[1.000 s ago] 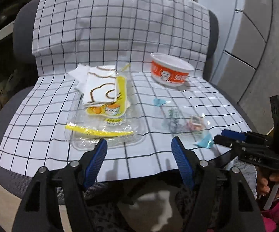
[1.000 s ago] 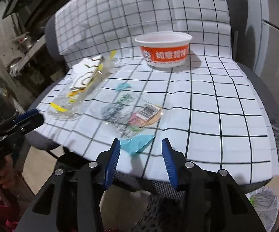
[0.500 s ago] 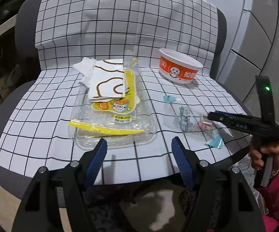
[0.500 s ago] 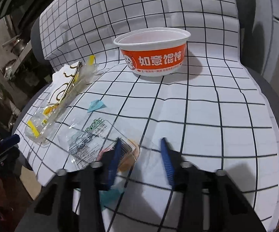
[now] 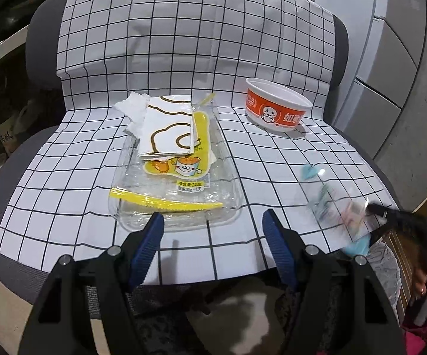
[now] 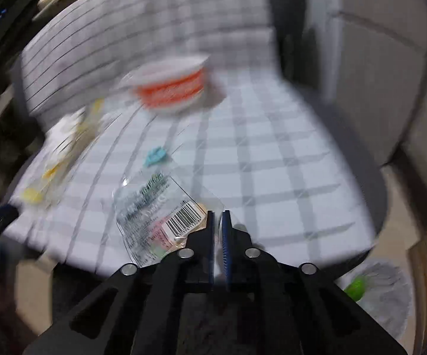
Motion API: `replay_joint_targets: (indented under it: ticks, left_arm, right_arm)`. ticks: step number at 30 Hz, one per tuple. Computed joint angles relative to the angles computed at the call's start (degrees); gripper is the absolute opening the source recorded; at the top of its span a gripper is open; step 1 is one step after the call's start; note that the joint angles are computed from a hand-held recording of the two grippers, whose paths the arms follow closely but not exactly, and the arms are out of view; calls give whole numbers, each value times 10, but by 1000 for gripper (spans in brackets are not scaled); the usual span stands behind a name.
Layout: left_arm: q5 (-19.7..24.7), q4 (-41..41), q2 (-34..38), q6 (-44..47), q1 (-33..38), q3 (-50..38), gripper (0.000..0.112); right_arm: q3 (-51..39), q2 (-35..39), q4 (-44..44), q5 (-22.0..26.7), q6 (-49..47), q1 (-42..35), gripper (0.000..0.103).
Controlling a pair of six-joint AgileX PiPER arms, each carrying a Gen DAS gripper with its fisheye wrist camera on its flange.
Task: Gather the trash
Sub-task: 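Grasp the clear snack wrapper with the right tool while the left tool reaches the white paper bag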
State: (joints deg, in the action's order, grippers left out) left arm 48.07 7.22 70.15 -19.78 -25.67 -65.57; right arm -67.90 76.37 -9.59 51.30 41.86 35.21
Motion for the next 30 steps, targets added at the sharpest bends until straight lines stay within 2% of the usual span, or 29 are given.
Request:
replay_joint_targets:
  ticks: [2, 4, 5, 6, 9, 11, 15, 17, 19, 22, 23, 24, 25, 27, 29, 30]
  left_arm:
    - [0, 1, 1, -1, -2, -1, 67]
    - [1, 3, 1, -3, -3, -3, 67]
    - [1, 3, 0, -4, -3, -2, 67]
    - [1, 5, -1, -5, -3, -2, 67]
    - [4, 7, -5, -7, 3, -3, 67]
    - [6, 4, -7, -5, 11, -2, 67]
    - [9, 2, -13, 0, 21, -2, 67]
    - [9, 1, -16, 4, 26, 1, 67]
    - [7, -5, -17, 11, 34, 3, 67]
    - [3, -19, -16, 19, 49, 6, 67]
    - [2, -23, -16, 22, 52, 8, 67]
    - [1, -23, -17, 23, 53, 10, 67]
    - [1, -23, -18, 24, 53, 12, 67]
    - [2, -22, -20, 23, 55, 14, 67]
    - [1, -25, -23, 26, 61, 17, 67]
    - [1, -26, -24, 28, 64, 18, 67]
  right_arm:
    - [8, -11, 29, -17, -52, -11, 65]
    - [-12, 0, -32, -1, -37, 14, 66]
    - [-12, 1, -49, -15, -37, 26, 68]
    - [-14, 3, -44, -30, -50, 31, 75]
    - [-42, 29, 26, -54, -156, 31, 86]
    - [-68, 60, 35, -45, -191, 45, 86]
    - [-123, 141, 2, 2, -182, 65, 86]
    - [-122, 146, -61, 11, -151, 95, 88]
    - [-113, 143, -77, 8, -135, 105, 90]
    - [-106, 138, -81, -1, -125, 104, 89]
    - [-101, 136, -83, -7, -119, 105, 82]
    - [-93, 125, -84, -16, -113, 105, 65]
    - [-90, 119, -93, -17, -101, 107, 55]
    - [-87, 111, -82, -28, -98, 99, 18]
    - [-68, 86, -48, -60, -109, 80, 2]
    - [-65, 78, -39, -70, -113, 75, 0]
